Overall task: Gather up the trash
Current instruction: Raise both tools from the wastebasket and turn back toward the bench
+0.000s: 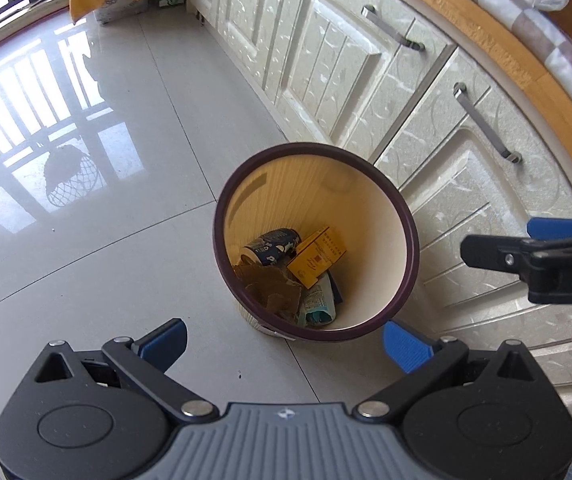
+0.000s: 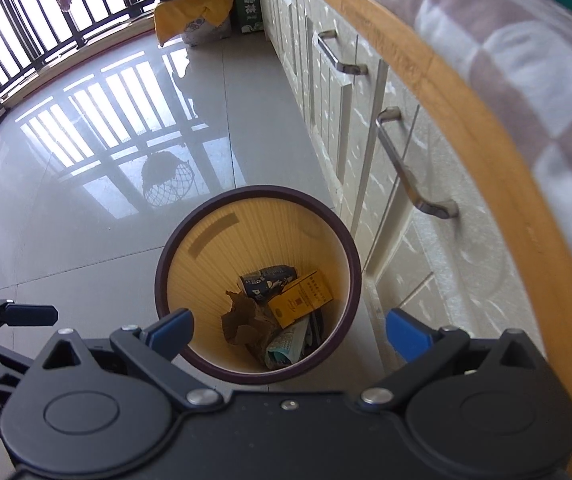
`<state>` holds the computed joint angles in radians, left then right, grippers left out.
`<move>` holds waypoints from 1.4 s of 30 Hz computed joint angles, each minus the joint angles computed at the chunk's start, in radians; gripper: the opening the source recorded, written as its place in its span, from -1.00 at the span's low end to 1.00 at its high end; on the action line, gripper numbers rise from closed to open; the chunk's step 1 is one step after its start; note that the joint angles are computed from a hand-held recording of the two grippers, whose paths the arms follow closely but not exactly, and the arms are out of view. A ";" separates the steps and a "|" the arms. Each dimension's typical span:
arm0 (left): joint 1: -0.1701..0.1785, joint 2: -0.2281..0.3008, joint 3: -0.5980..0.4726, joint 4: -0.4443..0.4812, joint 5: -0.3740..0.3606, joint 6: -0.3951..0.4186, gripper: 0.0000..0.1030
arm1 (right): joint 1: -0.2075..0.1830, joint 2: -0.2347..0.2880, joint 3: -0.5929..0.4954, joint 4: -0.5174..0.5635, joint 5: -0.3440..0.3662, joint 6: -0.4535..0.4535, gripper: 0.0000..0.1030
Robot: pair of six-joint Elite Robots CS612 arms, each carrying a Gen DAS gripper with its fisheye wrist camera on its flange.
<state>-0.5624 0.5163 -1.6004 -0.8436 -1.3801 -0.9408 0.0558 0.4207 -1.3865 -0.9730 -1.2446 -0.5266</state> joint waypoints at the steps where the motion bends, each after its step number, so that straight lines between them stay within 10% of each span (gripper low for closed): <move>1: -0.003 -0.002 -0.004 0.003 0.008 -0.006 1.00 | -0.002 0.000 -0.007 0.002 0.001 -0.003 1.00; 30: -0.076 -0.079 -0.075 0.112 0.214 -0.080 1.00 | -0.060 -0.011 -0.163 0.019 0.063 -0.055 1.00; 42: -0.094 -0.129 -0.011 0.003 0.305 -0.011 1.00 | -0.099 -0.054 -0.136 -0.084 0.119 -0.014 1.00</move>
<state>-0.6560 0.3871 -1.6114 -0.8407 -1.0752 -0.9522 -0.0436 0.3665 -1.5227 -1.0566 -1.1259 -0.5407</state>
